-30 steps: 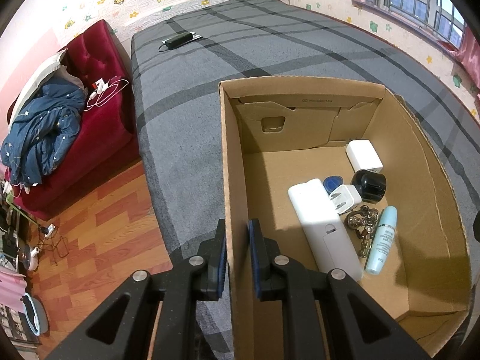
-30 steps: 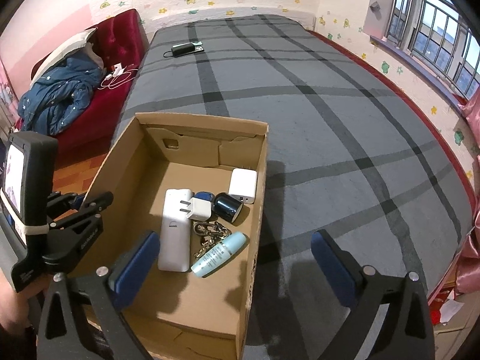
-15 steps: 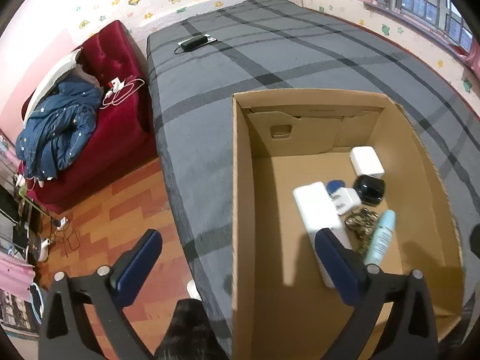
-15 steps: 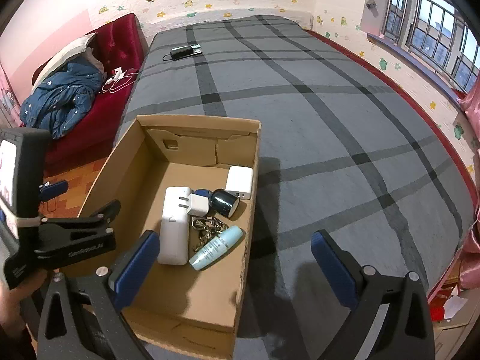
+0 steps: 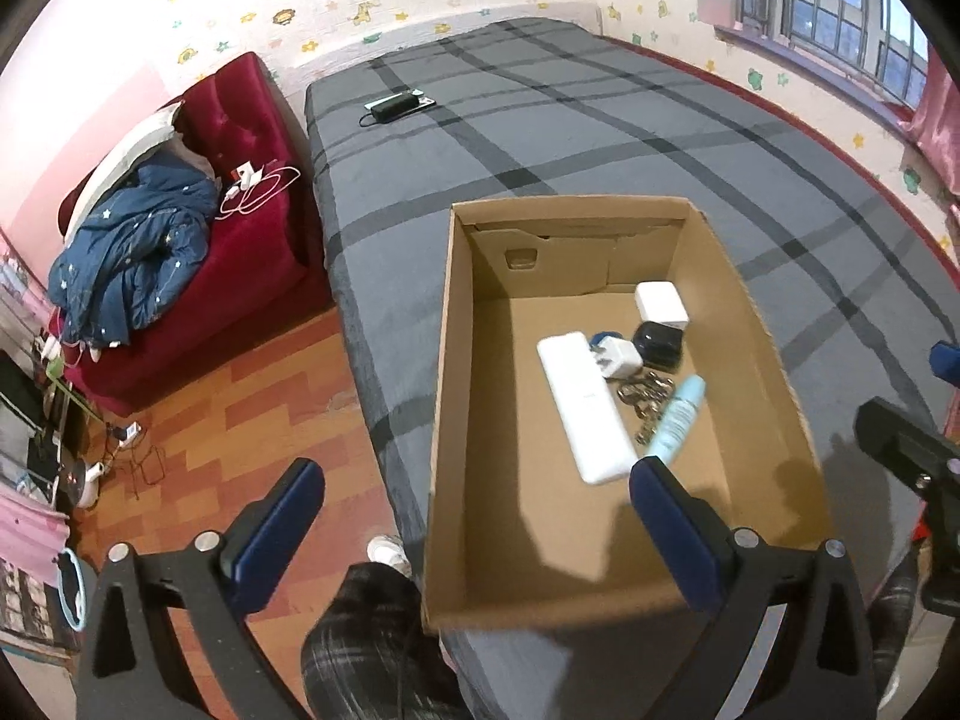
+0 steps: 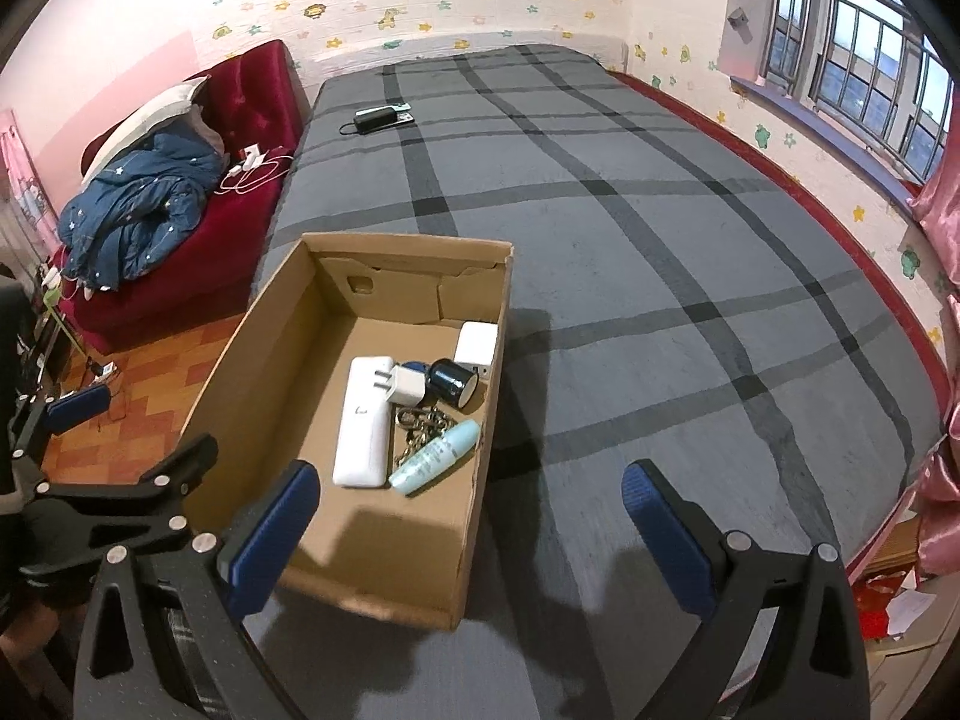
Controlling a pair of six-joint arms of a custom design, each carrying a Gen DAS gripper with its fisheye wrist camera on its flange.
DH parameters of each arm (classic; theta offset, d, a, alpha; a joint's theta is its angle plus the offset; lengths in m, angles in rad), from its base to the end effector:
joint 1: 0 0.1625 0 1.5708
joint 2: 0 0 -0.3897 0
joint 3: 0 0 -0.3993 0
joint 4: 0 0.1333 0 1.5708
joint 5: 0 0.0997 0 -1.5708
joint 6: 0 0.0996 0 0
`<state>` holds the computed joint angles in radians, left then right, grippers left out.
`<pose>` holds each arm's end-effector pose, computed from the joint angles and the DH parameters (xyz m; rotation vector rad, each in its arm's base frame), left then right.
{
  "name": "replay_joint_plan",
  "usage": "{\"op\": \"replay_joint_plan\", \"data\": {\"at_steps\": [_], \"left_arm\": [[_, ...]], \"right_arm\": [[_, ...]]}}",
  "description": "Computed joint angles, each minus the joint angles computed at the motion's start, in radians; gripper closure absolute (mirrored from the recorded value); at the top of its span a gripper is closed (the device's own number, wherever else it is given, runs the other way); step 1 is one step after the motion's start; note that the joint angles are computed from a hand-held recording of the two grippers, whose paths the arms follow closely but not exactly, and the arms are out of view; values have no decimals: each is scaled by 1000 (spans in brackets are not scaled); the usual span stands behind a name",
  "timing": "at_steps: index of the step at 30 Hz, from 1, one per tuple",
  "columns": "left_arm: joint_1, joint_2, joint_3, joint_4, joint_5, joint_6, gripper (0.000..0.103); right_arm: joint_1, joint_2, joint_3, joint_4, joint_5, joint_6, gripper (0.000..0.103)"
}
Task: Organize rigid objects
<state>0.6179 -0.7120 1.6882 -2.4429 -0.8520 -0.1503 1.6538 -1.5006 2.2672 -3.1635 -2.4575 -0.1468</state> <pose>-0.3821 -0.5155 0.0014 1.0018 2.2380 -0.3739 0.0915 -0.4227 0.3049 -0.1924 -2.1249 0.8834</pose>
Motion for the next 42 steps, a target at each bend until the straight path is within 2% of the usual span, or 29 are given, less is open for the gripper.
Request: {"op": "replay_joint_plan", "data": {"at_steps": [14, 17, 23, 42], "left_arm": [[-69, -131, 158, -11, -12, -63, 0], [-70, -148, 175, -1, -48, -81, 0], [-78, -162, 200, 12, -74, -96, 0], [-90, -166, 208, -1, -77, -85, 0]], "right_arm": [[106, -28, 83, -66, -90, -32, 0], [111, -43, 97, -48, -80, -8, 0], [111, -60, 122, -35, -80, 21, 0], [111, -67, 130, -49, -83, 15, 0]]}}
